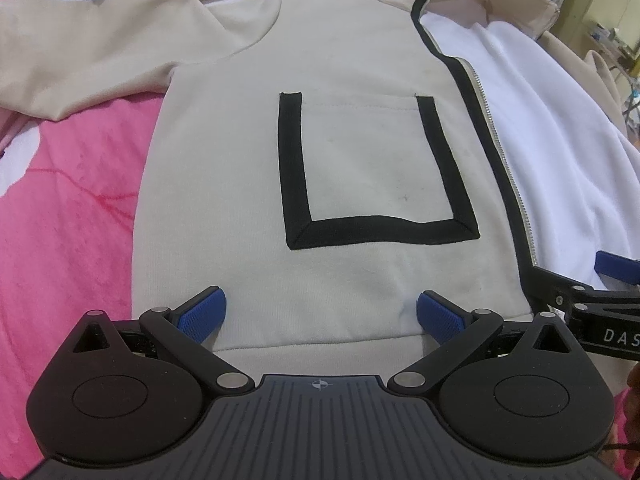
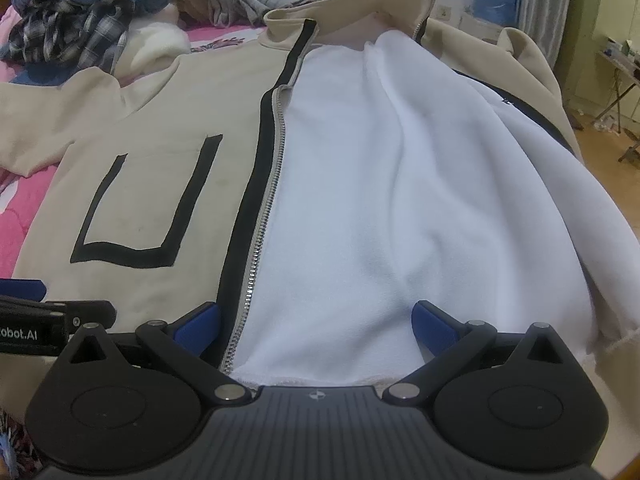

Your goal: Fold clothes

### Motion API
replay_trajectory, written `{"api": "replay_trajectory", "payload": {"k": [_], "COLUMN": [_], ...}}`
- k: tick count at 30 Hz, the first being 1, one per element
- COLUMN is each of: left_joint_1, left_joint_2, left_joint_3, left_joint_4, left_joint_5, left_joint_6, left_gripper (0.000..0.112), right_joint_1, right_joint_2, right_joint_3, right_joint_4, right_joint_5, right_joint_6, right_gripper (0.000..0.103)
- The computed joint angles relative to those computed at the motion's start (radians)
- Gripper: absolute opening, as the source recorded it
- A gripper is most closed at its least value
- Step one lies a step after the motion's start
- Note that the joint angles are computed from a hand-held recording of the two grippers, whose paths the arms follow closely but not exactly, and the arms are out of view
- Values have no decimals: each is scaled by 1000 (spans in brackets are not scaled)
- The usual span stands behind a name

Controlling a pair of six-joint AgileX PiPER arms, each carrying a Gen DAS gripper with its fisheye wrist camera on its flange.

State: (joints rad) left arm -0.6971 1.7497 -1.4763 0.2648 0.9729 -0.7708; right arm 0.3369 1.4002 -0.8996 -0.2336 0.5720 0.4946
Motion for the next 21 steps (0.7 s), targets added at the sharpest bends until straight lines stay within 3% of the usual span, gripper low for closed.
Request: {"api": "replay_trajectory", "payload": {"k": [12,21], "left_joint_1": [17,18], "left_joint_2": [29,14], "left_joint_3": [-51,-21], "left_joint_4": [-36,-21], "left_joint_5": [47,18], "left_joint_6": [13,12], "left_gripper": [103,103], "right_joint_1": [2,-9], "right_joint_2": [-6,-12], "right_joint_3": [19,30], "right_joint_4": [-9,-1], "right_joint_5": [-23,-44], "right_joint_6": [32,2], "right_gripper": [103,103]}}
